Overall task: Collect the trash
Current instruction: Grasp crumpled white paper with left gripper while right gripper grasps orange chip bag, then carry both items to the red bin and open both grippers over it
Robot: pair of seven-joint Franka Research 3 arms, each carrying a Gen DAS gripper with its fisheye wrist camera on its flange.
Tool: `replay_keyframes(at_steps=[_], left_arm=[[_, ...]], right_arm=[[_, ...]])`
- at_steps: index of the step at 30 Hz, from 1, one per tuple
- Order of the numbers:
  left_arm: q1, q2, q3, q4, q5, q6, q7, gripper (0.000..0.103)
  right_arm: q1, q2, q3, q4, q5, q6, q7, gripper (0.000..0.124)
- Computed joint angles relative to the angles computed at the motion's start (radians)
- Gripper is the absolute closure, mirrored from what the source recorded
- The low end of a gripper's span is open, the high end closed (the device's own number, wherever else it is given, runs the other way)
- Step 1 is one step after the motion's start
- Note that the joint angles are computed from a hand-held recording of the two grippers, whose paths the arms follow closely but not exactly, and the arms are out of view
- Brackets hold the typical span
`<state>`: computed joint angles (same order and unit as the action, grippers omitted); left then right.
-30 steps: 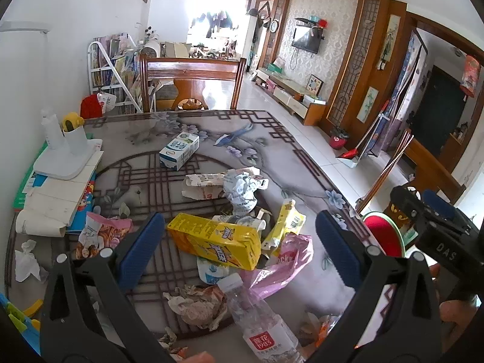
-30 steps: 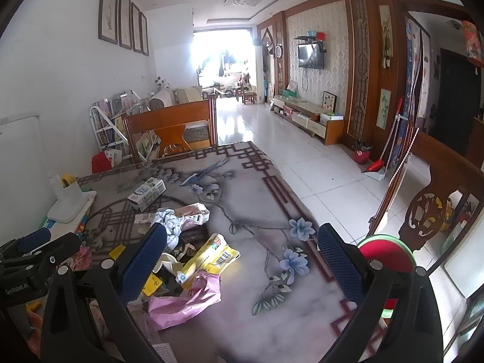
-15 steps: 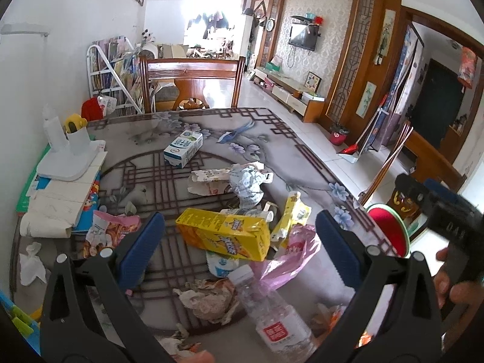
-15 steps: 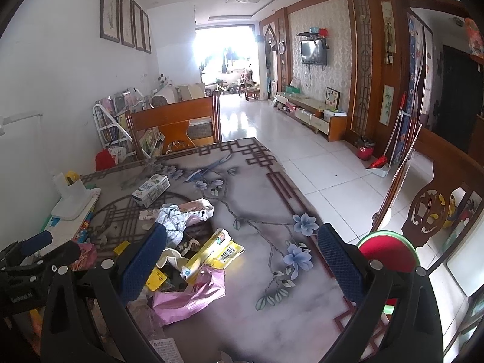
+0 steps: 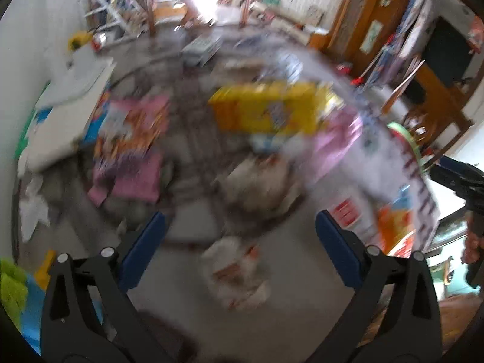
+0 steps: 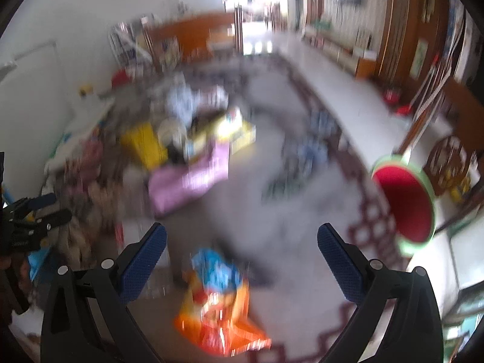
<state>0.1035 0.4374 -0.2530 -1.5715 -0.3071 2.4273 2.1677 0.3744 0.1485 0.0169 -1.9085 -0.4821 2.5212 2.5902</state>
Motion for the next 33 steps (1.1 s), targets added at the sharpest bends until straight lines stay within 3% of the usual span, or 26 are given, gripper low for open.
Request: replay_keyframes(at_steps=[4,8,12,15,17,18,21,30,33], left_arm=[[-0.011,0.042,0.029,0.044,0.054,-0.094,-0.080,0.019],[-0.006,0.054,0.019,0.045,0.056,-0.117,-0.078,0.020],[-0.009,0.075,0.024,0.058,0.057,-0.165,-0.126,0.029],[-0.010,0.082,0.024,0.063,0.062,-0.184,-0.147,0.044],[-0.010,0.085,0.025,0.068,0.068,-0.194,-0.156,0.058],[-0.009,0.084,0.025,0.065,0.066,-0.187,-0.161,0.062],[0.000,0.079,0.021,0.064,0.047,-0.177,-0.178,0.067],[0.021,-0.019,-0.026,-0.015,-0.063,0.060,-0.108,0.068],[0.019,-0.018,-0.061,0.023,-0.125,0.058,-0.060,0.068]], right_arm=[[-0.026,0.011,0.028,-0.049,0.223,0.046,-0.086,0.028],[-0.028,0.043,0.041,-0.031,0.349,0.047,-0.196,0.032],[-0.029,0.060,0.045,-0.024,0.465,0.035,-0.282,0.034],[-0.028,0.075,0.040,-0.017,0.511,0.035,-0.315,0.047],[-0.025,0.088,0.036,-0.002,0.527,0.025,-0.328,0.067],[-0.025,0.093,0.035,0.004,0.537,0.020,-0.337,0.067],[-0.003,0.086,0.011,0.004,0.480,0.029,-0.303,0.071],[0.004,0.015,-0.047,-0.048,0.255,0.119,-0.111,0.072],[-0.006,-0.007,-0.063,-0.055,0.137,0.134,0.000,0.072]])
